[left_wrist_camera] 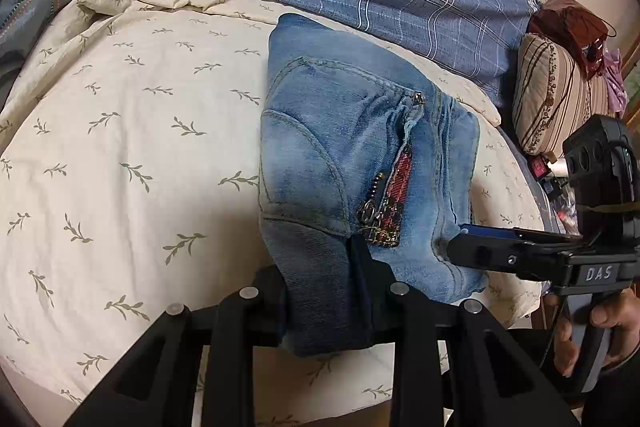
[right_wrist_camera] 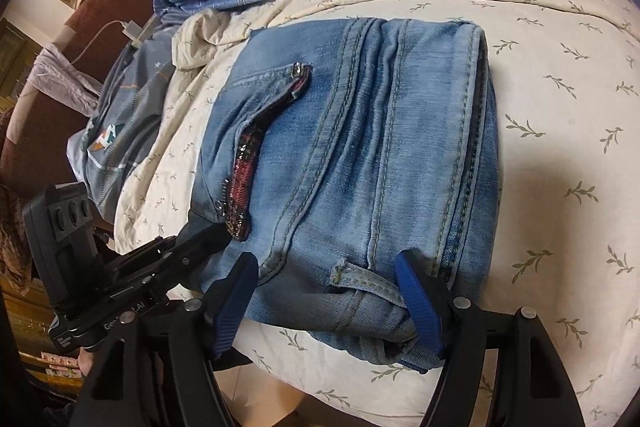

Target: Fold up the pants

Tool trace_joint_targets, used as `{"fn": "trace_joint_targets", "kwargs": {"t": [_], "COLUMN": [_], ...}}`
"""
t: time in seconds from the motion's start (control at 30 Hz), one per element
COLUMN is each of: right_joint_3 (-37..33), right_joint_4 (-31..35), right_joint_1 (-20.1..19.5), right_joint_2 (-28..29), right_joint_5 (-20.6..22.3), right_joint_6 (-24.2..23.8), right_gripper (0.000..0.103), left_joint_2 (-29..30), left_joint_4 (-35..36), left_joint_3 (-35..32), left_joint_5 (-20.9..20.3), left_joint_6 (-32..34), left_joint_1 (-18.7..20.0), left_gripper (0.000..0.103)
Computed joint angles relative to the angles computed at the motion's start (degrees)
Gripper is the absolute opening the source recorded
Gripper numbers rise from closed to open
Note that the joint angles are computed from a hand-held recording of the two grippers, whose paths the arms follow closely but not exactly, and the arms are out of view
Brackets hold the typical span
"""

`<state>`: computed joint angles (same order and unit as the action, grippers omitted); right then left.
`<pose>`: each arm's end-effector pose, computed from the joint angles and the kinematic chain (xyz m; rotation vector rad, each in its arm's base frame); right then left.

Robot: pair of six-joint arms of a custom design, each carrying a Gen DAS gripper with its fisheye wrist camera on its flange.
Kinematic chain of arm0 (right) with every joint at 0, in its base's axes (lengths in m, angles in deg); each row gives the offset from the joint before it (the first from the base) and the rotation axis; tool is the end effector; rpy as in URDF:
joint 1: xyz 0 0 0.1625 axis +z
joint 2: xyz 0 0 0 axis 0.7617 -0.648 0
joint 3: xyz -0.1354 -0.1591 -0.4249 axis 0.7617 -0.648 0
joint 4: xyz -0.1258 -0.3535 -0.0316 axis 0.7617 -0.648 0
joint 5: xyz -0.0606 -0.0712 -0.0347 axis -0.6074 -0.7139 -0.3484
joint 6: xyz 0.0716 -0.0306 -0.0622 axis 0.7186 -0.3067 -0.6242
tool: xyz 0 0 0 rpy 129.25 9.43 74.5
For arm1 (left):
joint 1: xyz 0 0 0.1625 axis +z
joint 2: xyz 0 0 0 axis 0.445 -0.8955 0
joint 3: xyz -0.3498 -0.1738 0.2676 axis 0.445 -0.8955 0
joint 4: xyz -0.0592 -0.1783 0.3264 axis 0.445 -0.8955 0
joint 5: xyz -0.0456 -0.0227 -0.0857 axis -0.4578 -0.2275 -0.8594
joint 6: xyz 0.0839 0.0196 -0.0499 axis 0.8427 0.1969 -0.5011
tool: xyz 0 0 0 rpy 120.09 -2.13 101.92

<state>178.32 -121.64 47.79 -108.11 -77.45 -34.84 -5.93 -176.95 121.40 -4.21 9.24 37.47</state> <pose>0.1558 -0.5427 0.1293 -0.3999 -2.6059 0.8565 -0.1779 -0.6947 0.1143 1.1401 2.7934 -0.0712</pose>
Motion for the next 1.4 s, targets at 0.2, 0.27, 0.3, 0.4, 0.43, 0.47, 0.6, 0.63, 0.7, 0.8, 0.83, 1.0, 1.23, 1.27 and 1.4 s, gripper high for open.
{"fn": "trace_joint_targets", "kwargs": {"t": [0.2,0.27,0.3,0.4,0.43,0.47,0.6,0.63,0.7,0.8,0.83,1.0,1.23,1.27,1.4], "right_joint_3": [-1.2,-2.1,-2.8,-3.1,-2.3,-2.0,-3.0,-3.2,-3.2,-1.4,-0.3,-0.5,-2.0,-1.6,-2.6], "right_joint_4": [-2.4,-3.6,-2.1,-0.7,-2.2,-1.9,2.4,2.9,2.8,-0.7,-2.3,-1.0,3.7,0.8,-3.5], "right_joint_1": [2.1,1.3,0.6,-2.7,-3.0,-3.0,-3.0,-2.9,-2.9,-3.8,-4.3,-4.5,-2.0,-1.7,-2.8], "right_joint_2": [-1.7,-1.5,-1.4,-0.1,-0.5,-1.0,-2.0,-2.1,-2.1,-1.9,-2.1,-2.4,-4.1,-4.5,-5.3], "right_joint_5": [0.7,3.0,3.6,5.7,7.2,7.8,8.6,8.7,9.1,11.0,11.9,12.2,9.9,10.1,10.5], "right_joint_6": [0.3,-0.2,-0.2,2.2,2.6,2.9,2.3,2.2,1.5,0.2,0.0,-0.4,-0.2,-1.2,-1.1], "right_gripper": [0.075,0.075,0.077,0.078,0.078,0.077,0.077,0.078,0.079,0.079,0.079,0.079,0.079,0.079,0.079], "left_joint_2": [0.0,0.2,0.3,0.6,0.6,0.8,5.3,6.5,9.0,10.9,9.5,5.5,6.6,6.8,6.6], "left_joint_4": [1.7,4.3,6.6,10.2,8.5,6.7,15.7,17.2,19.5,25.2,22.5,4.8,12.1,13.4,15.6], "left_joint_3": [-1.1,-3.1,-4.7,-9.8,-10.2,-11.1,-20.0,-21.5,-23.9,-25.3,-23.1,-9.4,-14.9,-16.0,-16.9], "left_joint_5": [-1.8,-4.7,-6.8,-15.4,-16.1,-16.3,-19.1,-17.9,-15.9,-16.1,-14.2,1.4,-4.2,-5.5,-7.8], "left_joint_6": [-1.5,-3.8,-5.1,-10.1,-11.2,-12.8,-13.0,-13.1,-13.8,-16.1,-13.5,-5.8,-10.0,-10.8,-11.2], "left_joint_1": [0.8,1.8,2.6,5.7,6.2,6.5,6.2,5.6,4.9,4.8,3.9,-1.3,1.2,1.6,2.0], "left_gripper": [0.032,0.036,0.038,0.05,0.061,0.071,0.072,0.071,0.072,0.049,0.041,0.026,0.04,0.044,0.051]}}
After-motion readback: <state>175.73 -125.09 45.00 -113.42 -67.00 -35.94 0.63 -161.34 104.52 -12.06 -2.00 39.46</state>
